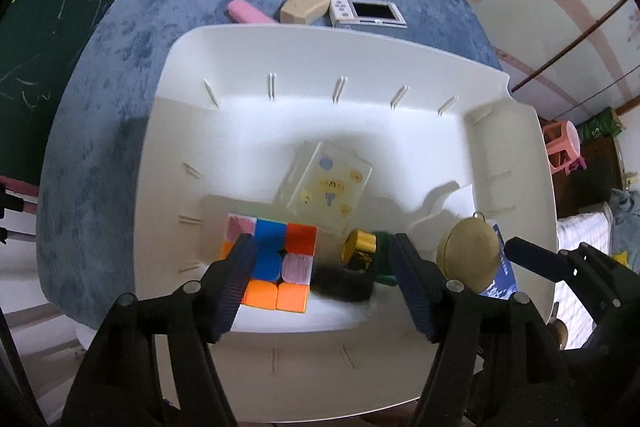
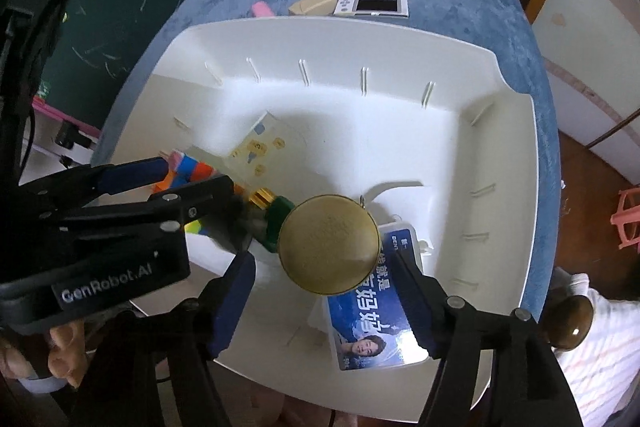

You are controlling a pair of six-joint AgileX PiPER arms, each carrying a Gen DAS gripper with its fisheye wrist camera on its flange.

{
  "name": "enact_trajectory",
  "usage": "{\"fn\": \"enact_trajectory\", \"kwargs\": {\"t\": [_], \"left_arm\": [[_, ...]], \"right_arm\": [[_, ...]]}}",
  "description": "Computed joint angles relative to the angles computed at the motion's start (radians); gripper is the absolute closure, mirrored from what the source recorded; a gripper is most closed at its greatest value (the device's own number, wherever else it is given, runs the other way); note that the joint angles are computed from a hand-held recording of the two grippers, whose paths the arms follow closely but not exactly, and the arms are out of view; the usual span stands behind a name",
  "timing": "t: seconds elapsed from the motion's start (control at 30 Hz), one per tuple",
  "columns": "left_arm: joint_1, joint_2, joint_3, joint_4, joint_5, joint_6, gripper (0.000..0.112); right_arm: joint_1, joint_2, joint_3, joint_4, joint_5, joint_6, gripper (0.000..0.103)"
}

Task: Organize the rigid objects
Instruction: 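Lower the black plug into the tray with the left tool while the right tool releases the compact there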

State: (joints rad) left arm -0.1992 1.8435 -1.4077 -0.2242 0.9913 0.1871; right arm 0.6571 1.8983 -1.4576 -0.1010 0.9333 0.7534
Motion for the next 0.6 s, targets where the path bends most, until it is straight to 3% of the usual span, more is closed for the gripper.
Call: {"fn": "enact_trajectory", "kwargs": {"t": [0.6], "left_arm": [[0.005,0.020,-0.115,0.005,0.043,-0.004,0.040]], "right_arm": [[-0.040,-0.026,-0.011,0.041,-0.012,-0.012,0.032]]}}
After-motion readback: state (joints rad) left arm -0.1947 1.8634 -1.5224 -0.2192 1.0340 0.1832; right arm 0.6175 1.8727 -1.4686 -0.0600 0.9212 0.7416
